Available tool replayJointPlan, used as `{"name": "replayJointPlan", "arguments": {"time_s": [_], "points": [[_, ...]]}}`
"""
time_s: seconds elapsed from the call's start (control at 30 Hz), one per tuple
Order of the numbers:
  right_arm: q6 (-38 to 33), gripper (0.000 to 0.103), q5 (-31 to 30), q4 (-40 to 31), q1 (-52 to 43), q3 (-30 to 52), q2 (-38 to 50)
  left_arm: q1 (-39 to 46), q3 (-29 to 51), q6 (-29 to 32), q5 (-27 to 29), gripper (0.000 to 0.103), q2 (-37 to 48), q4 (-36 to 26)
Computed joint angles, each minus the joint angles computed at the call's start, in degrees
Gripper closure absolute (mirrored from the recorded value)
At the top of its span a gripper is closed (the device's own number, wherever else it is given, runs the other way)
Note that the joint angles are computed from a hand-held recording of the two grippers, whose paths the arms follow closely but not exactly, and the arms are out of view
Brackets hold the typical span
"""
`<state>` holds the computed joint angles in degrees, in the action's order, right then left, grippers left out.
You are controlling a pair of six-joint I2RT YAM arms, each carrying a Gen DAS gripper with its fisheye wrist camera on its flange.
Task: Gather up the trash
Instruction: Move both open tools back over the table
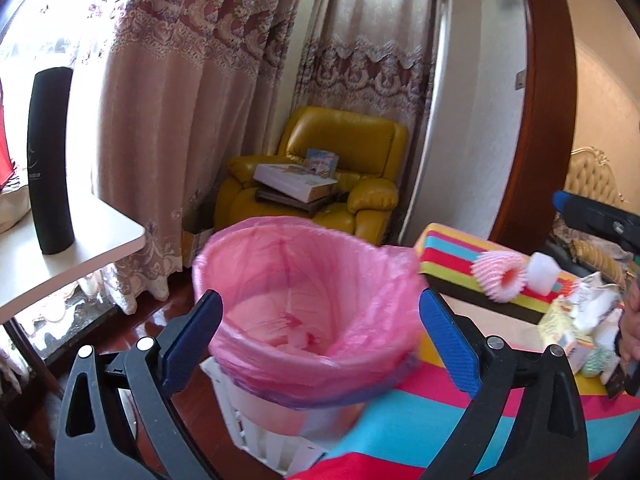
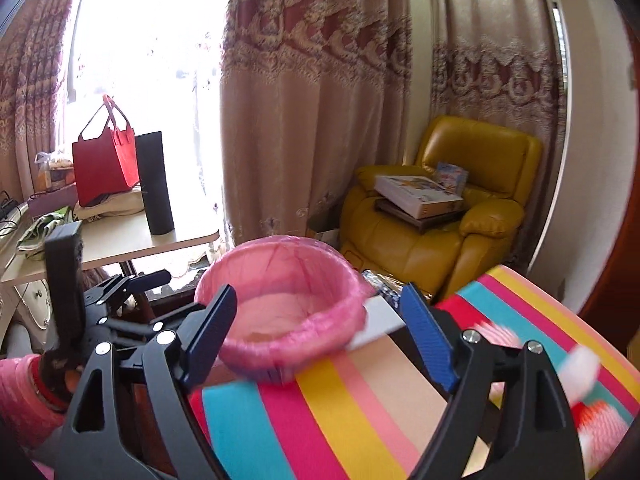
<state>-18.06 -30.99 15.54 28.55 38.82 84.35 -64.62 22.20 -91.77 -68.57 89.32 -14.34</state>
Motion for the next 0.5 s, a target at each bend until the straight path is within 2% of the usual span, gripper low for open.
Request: {"name": "replayJointPlan", "arguments": {"time_s": [0.07,0.1,0.2,0.27,0.4,0.5], "points": [[-1.3,0.022,-3.5,-1.2,-5.6,-4.1,-5.0,-0.6,1.0,4.1,0.8,0.010,0.7,4.0],[-1.8,0.022,-5.0,-1.6,-7.9,-5.3,-6.3,-0.7,1.1,9.8,2.0,0.010,0.6,9.5],[-4.1,0.022,-10.3,-3.6,-18.1,-8.7,-10.1,-0.8,4.4,20.6,5.0,0.010,3.8,18.3],[-7.0,0.022,-14.0,-5.2,-26.6,-10.0,-11.1,-1.3,7.1,25.7,6.4,0.010,6.7,22.0],[-13.0,0.022,-20.6,-8.5,-41.8,-8.9,-7.5,-0.5,13.6,35.4,11.9,0.010,13.5,29.1],[-16.4,0.022,-22.0,-7.9,-49.6,-8.5,-3.5,0.5,19.9,39.5,16.3,0.010,18.5,29.7]]}}
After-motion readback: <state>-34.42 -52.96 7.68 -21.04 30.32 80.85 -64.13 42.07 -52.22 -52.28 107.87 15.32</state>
